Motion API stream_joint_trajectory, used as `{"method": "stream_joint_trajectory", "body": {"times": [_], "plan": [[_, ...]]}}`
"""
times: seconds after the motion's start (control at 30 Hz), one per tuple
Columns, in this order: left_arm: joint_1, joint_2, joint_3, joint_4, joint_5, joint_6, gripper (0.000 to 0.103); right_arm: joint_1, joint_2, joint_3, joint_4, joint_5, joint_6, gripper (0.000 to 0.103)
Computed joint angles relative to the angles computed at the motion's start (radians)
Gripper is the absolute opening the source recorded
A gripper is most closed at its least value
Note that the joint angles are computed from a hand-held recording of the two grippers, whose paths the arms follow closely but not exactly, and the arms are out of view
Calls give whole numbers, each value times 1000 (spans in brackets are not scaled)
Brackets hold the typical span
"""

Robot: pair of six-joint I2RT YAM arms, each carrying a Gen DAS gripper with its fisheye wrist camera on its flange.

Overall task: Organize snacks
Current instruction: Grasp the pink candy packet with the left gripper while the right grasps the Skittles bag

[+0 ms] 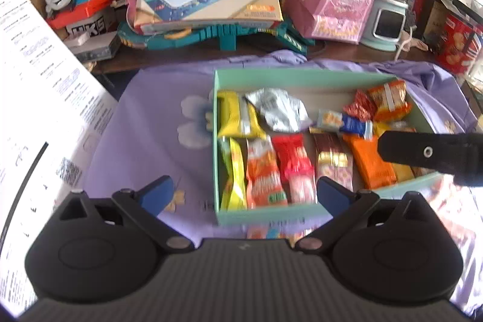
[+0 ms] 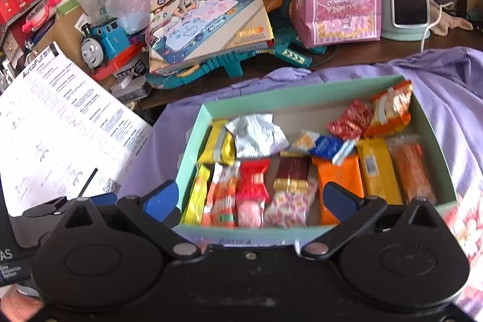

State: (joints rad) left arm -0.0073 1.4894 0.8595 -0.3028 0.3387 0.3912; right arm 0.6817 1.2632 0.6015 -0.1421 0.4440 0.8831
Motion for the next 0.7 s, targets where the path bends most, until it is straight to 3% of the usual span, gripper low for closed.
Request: {"method": "stream_joint_trajectory", "body": {"times": [0.23,0.43,0.7], "plan": [[60,-32,-124,29,10,92,103,124,-19,-81,5,40,114,103],[82,48,-172,116,-19,118,97,164,82,-106,72,20,176,102],[80,177,-136,161,-28,114,92,117,268,-69,177,-58,183,89]]}}
